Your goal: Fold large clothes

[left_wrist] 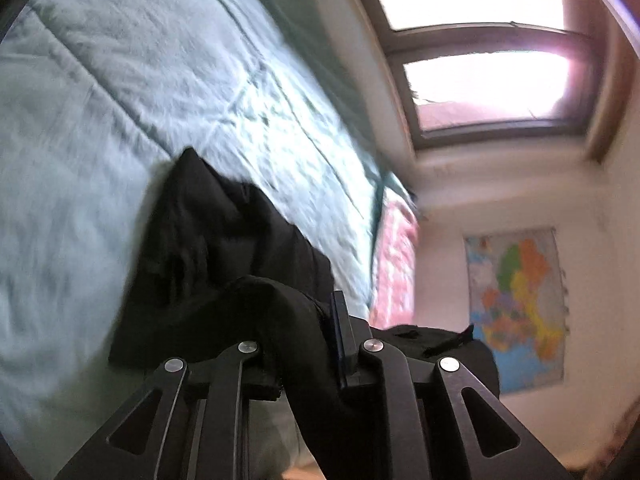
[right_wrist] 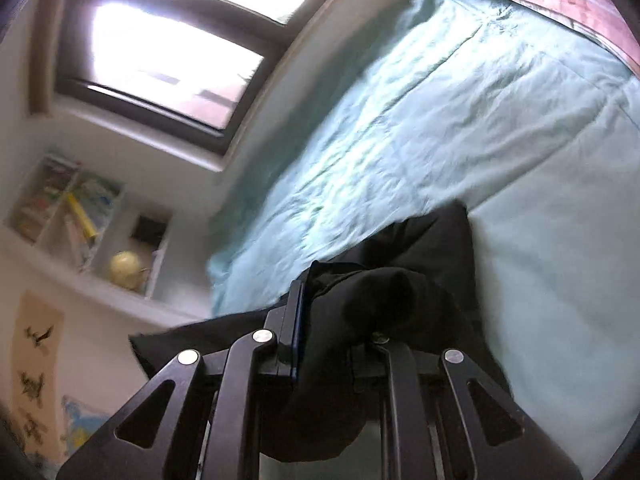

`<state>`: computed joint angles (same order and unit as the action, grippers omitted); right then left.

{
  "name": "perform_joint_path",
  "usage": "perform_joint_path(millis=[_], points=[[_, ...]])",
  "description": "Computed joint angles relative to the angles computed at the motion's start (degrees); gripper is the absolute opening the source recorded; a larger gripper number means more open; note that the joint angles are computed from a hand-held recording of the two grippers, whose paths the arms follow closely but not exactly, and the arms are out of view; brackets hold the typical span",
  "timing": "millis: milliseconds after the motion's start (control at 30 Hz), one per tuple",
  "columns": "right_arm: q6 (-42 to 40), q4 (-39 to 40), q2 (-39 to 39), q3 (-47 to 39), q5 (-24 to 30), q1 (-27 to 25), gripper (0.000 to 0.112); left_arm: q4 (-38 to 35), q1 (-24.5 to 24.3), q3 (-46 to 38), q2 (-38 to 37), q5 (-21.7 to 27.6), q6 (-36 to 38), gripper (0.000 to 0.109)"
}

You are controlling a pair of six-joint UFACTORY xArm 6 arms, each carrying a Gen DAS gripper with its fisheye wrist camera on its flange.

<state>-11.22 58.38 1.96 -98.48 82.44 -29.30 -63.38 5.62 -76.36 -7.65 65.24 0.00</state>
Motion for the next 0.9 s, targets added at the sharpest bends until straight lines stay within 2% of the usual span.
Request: perform_joint_path(millis=[133,233,333,400,467,633,700,767,800,867,900], points=[[9.3,-8.5,10.6,-7.8,-5.1,5.9,0.025,9.2,-3.1,-9.6,12.3,-2.2,-5.7,0.023],[14.6,-16.8,16.8,-10.9,-6.1,9.3,0.027,15.9,-4.6,-15.8,21.1,-0.1,-10.1,0.026],[16.6,-22.7,20.3,-9.6,-5.5,11.1,0.027,17.6,-6.0,-17.7,26.5,0.9,-10.6,0.027],[16.4,-22.6,20.0,-6.0,-7.9,12.0,0.026,18.0,-6.7,-17.5,27.9,0.2,-9.9,0.027],[16.4,-21.9,19.3,-3.5,-9.8,12.2,0.026,18.5,-6.6,-17.9,27.9,0.7,-9.6,0.027],[16.0,-20.6,18.4,-5.8,-6.4,10.3,0.029,22.1,-5.9,-18.7,23.9,4.1,-5.2,0.029],[14.8,-20.3,17.1,-7.5,-4.5,9.2,0.032,19.9,-4.0,-17.8,20.8,6.9,-1.1,0.035],[14.1,-18.4,16.3,-9.8,-0.8,7.5,0.036,19.2,-2.2,-16.5,17.4,8.6,0.4,0.05],[14.1,-17.9,16.1,-11.1,0.6,7.0,0.038,19.2,-1.2,-15.3,15.2,9.0,1.0,0.053],[13.0,-17.1,14.9,-12.7,3.8,5.3,0.046,16.3,1.4,-13.2,11.5,10.6,2.7,0.059],[12.9,-16.8,14.3,-13.0,4.5,4.7,0.054,14.5,2.5,-12.6,10.1,10.9,3.1,0.061]])
